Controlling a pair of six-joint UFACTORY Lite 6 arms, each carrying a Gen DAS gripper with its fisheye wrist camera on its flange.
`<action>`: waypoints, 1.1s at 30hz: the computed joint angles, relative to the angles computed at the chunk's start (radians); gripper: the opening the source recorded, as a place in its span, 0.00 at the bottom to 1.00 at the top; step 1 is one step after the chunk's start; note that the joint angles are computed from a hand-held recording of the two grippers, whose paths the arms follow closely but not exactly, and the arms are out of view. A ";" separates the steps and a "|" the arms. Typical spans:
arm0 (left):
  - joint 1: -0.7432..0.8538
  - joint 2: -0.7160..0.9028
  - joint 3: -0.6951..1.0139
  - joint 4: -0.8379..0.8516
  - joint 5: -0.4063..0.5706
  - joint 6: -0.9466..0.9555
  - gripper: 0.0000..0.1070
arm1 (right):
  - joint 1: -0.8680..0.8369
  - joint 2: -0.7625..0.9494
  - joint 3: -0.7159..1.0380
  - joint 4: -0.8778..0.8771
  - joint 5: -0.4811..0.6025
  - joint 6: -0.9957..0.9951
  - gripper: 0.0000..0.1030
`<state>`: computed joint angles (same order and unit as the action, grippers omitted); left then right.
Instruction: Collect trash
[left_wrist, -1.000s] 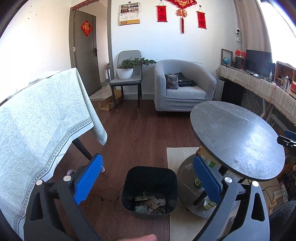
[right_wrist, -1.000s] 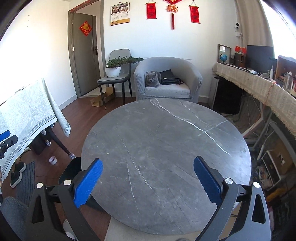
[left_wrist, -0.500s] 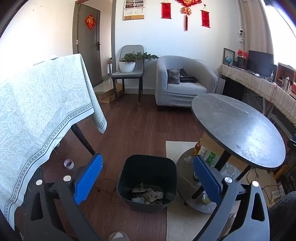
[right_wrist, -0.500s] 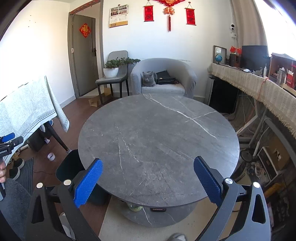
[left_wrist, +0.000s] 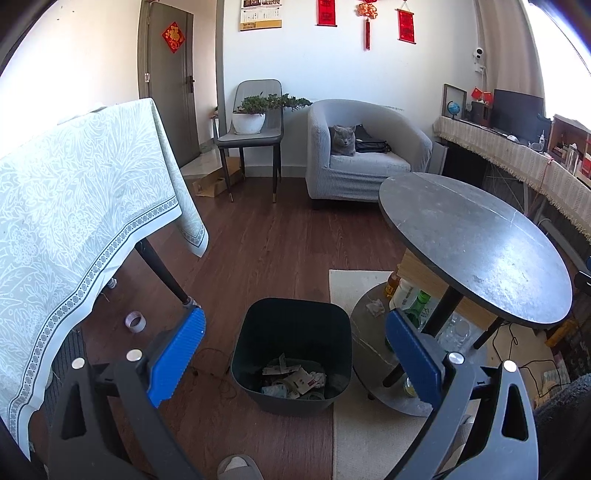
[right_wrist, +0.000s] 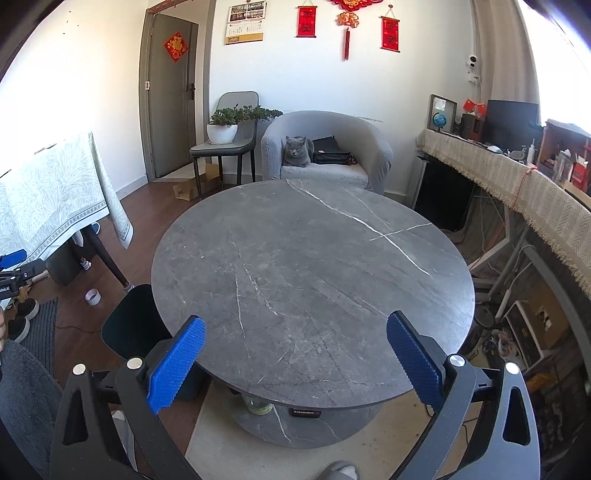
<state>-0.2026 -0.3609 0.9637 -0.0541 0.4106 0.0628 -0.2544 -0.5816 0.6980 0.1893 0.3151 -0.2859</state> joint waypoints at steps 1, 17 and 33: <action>0.001 0.000 0.000 -0.005 0.001 0.003 0.93 | 0.003 -0.003 -0.002 -0.010 0.001 0.011 0.97; 0.010 -0.010 -0.008 -0.051 -0.002 0.049 0.93 | 0.008 -0.014 -0.005 -0.027 -0.001 0.041 0.97; 0.012 -0.005 0.000 -0.064 0.002 0.051 0.93 | -0.029 -0.003 -0.002 0.075 0.002 -0.078 0.97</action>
